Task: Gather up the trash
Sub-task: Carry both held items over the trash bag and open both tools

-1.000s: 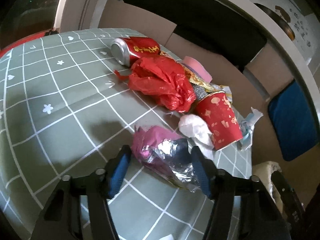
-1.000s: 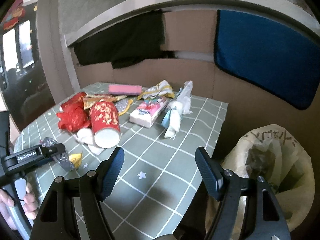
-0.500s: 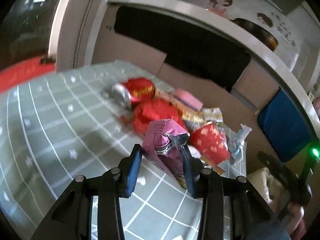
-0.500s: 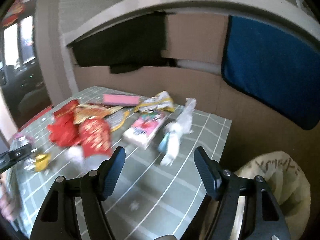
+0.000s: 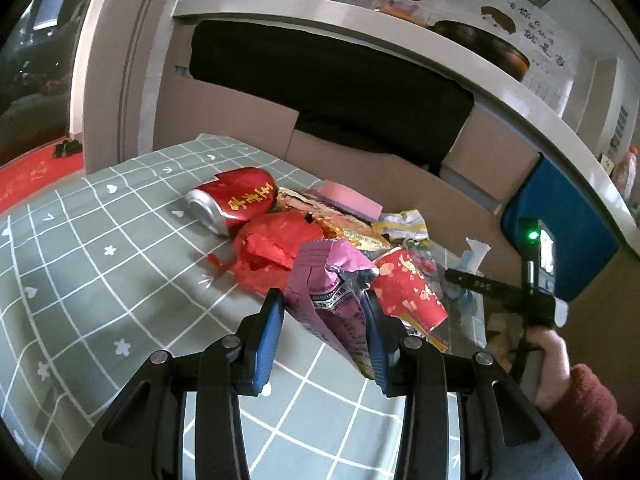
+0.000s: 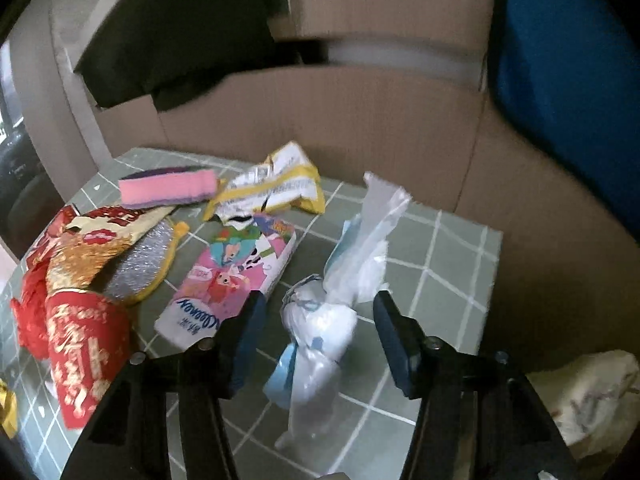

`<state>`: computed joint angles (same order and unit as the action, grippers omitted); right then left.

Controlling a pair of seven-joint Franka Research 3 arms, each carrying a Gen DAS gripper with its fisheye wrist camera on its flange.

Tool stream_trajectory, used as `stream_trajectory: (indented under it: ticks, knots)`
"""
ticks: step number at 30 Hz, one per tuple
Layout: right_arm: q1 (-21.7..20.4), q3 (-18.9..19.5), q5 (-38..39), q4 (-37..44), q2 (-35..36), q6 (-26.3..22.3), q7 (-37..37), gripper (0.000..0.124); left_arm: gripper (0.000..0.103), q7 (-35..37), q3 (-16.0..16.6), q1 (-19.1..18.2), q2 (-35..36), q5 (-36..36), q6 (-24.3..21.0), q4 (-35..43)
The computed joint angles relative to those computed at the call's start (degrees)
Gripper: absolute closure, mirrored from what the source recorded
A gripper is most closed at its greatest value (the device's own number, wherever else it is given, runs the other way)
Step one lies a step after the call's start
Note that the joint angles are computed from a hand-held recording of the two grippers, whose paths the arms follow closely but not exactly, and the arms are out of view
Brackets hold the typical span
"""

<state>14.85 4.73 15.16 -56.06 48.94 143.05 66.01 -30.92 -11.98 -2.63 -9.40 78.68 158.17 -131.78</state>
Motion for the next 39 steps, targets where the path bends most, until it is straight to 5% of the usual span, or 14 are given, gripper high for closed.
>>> stream_trajectory:
  ticks: [1, 3, 8, 15, 21, 33, 39]
  knots:
    - [-0.1, 0.1, 0.1, 1.7, 0.9, -1.7, 0.0, 0.096, 0.063, 0.2, 0.1, 0.1, 0.3, 0.1, 0.0, 0.3]
    - [-1.4, 1.8, 1.9, -1.0, -0.9, -1.6, -2.2, 0.095, 0.063, 0.2, -0.1, 0.0, 0.4, 0.5, -0.8, 0.8]
    - [-5.0, 6.1, 9.0, -23.0, -15.8, 9.1, -14.9, 0.095, 0.063, -0.9, -0.5, -0.5, 0.5, 3.6, -1.9, 2.5]
    - [-11.5, 9.5, 27.6, -37.3, -29.7, 7.1, -28.9, 0.095, 0.063, 4.7, -1.7, -3.1, 0.7, 1.8, -6.7, 5.8]
    - [-10.8, 7.0, 36.8, -45.4, -37.6, 11.7, -38.7, 0.095, 0.063, 9.4, -2.5, -4.9, 2.4, -1.4, -6.6, 9.4]
    - [-8.5, -1.7, 53.4, -50.6, -46.1, 17.9, -52.4, 0.095, 0.062, 16.0, -1.6, -12.3, 15.4, 6.9, -2.6, 28.3]
    - [-9.2, -4.4, 56.8, -50.9, -47.0, 20.4, -54.6, 0.095, 0.062, 29.1, 0.0, -16.3, 25.1, -1.2, 1.3, 39.9]
